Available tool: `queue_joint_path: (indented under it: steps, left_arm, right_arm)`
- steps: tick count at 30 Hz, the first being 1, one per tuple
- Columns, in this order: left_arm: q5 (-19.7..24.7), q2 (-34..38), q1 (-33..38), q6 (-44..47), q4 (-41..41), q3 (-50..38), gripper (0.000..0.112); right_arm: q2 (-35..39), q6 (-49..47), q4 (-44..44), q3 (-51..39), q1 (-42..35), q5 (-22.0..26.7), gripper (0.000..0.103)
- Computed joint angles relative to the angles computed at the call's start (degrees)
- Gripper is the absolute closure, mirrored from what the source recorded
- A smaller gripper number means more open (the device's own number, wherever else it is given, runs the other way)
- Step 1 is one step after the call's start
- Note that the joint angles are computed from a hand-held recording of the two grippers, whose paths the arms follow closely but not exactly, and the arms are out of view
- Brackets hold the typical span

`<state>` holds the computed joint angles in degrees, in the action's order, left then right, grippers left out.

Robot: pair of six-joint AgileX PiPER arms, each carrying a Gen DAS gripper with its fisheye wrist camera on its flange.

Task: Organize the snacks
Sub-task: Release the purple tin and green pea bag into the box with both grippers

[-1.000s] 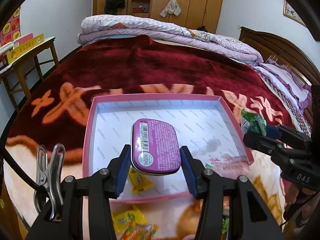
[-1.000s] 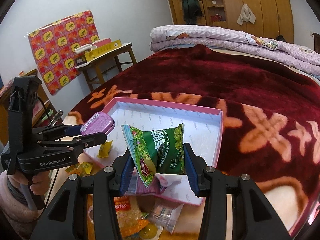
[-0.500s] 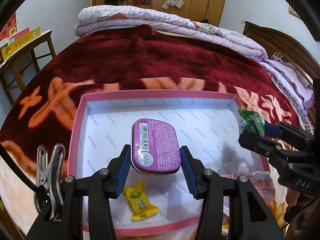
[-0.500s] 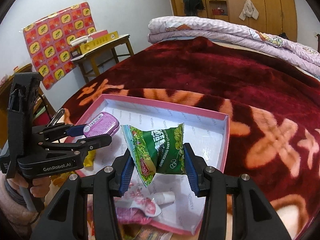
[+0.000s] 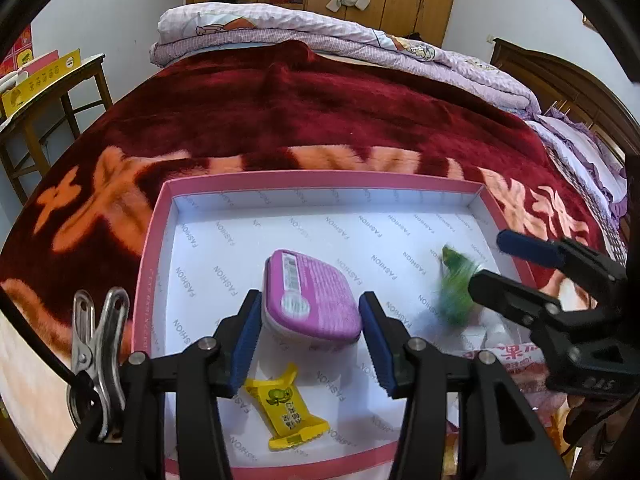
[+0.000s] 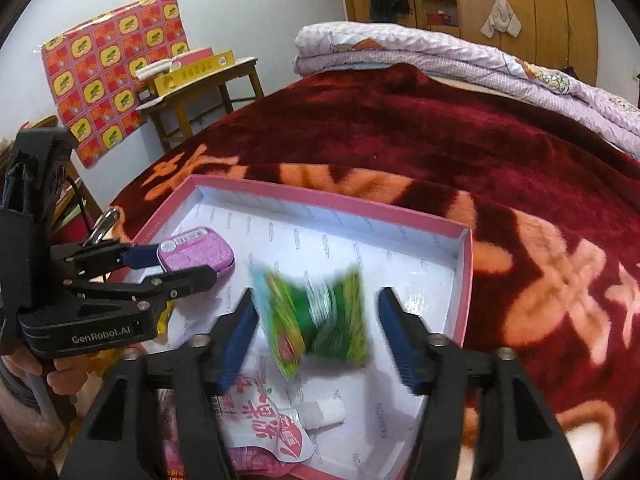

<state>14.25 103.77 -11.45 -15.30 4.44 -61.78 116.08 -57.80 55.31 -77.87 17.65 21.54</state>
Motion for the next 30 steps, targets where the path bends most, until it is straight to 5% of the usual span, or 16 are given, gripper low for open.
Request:
queue_joint_path:
  steps: [14, 30]
  left_arm:
    - [-0.1, -4.3, 0.9, 3.4, -4.5, 2.8, 0.060]
    - [1.2, -12.8, -1.3, -5.8, 3.5, 9.0, 0.060]
  right_arm:
    - [-2.5, -0.9, 1.3, 2.1, 0.1, 0.7, 0.023]
    - [-9.5, -5.8, 7.6, 10.1, 1.4, -0.2, 0.023]
